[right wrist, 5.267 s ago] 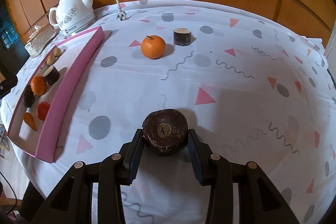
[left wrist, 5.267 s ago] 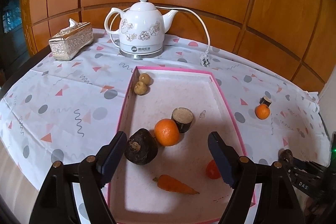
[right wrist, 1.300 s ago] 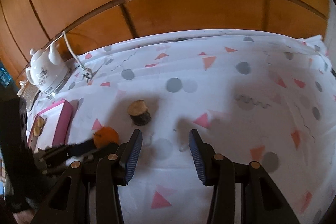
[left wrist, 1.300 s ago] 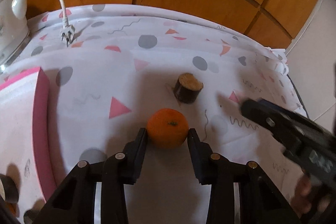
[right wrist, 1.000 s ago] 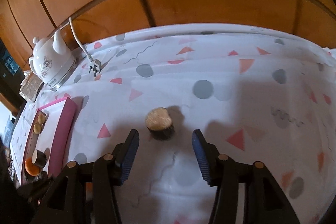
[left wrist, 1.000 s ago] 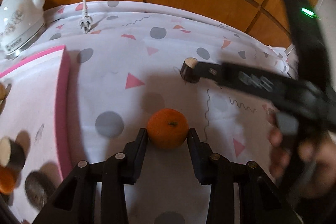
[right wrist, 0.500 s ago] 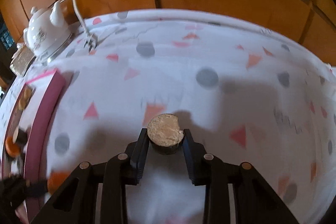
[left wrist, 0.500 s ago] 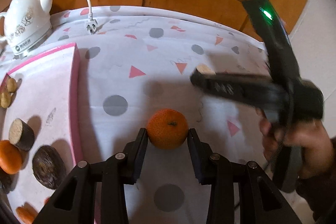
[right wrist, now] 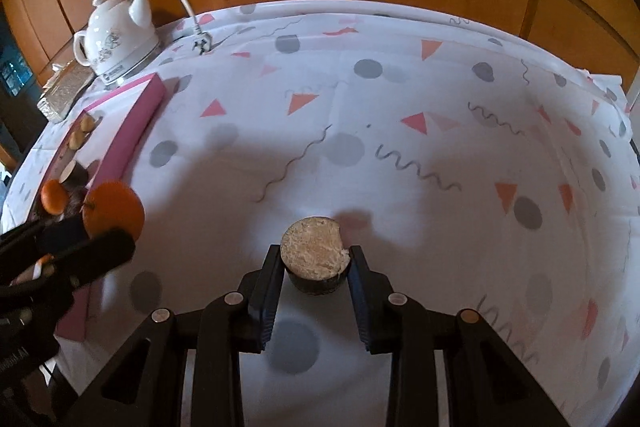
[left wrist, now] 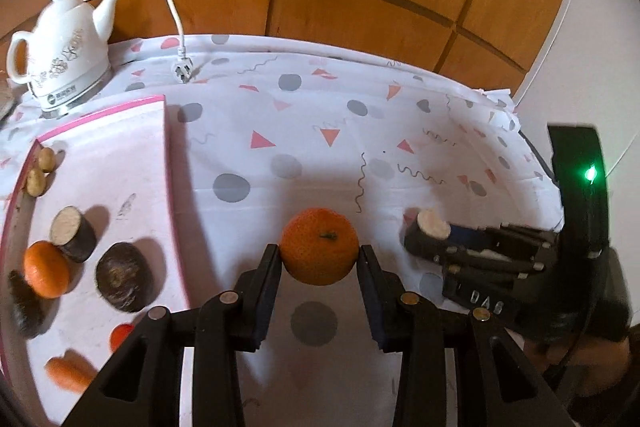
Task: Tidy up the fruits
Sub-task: 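Carry the mandarin into the tray and open the left tool while the right holds the slice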
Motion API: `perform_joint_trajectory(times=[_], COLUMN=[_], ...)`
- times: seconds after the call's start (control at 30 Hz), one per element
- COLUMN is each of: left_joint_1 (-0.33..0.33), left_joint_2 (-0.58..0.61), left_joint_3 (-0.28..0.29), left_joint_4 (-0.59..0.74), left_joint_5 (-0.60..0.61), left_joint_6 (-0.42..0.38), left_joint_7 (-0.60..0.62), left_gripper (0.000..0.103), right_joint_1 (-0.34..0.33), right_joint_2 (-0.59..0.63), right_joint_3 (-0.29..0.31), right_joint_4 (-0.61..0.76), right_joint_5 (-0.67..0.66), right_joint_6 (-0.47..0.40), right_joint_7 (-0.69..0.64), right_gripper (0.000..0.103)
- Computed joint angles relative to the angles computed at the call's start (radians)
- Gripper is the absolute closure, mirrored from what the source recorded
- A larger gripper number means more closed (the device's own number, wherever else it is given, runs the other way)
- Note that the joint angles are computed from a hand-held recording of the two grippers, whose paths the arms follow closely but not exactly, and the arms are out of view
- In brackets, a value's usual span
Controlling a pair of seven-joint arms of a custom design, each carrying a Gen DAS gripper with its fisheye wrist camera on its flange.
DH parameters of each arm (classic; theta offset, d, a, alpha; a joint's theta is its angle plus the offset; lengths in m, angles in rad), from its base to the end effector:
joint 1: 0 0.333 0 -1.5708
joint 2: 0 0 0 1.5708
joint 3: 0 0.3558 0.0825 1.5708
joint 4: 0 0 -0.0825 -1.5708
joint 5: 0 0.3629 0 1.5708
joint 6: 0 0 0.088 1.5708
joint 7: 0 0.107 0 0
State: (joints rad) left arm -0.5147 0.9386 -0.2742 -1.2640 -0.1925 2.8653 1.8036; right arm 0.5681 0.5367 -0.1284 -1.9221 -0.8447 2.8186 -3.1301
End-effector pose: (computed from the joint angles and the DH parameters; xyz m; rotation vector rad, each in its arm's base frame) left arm 0.6358 -0.5059 0.3109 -1.2517 2.5767 -1.0945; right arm 0.5708 0.3191 0.2875 -1.5413 2.1996 -0.5186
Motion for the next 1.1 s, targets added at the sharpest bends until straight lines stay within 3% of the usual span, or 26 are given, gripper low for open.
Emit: perform_joint_trajectory(times=[0.2,0.37,0.67,1.1], left_joint_1=[0.062,0.115,0.215,0.295], left_joint_2=[-0.087,-0.136,-0.197,-0.266], left_joint_3=[-0.052,-0.091,-0.152,-0.132], left_joint_4=[-0.163,-0.26,-0.385,-0.513], left_joint_5=[-0.03,-0.064,-0.123,-0.146], left_joint_6=[0.1,0.16,0.262,0.369], left_joint_7=[0.049,0.086,0.114,0.037], left_gripper=[0.064,0.064,0.064,0.064], right_joint_1=[0.045,0.031,0.022,0.045], right_joint_2=[0.02,0.023,0.036,0.038], right_joint_3=[-0.017,-0.005,0.026,0.009], right_joint_4=[0.014,0.015,0.049,0.052], right_joint_5=[-0.023,-0.023,0.026,-0.019], right_joint_6=[-0.028,-0.022,-0.095,-0.112], right_joint_7=[0.057,0.072,0.021,0.053], right_gripper=[0.071,0.071,0.07,0.071])
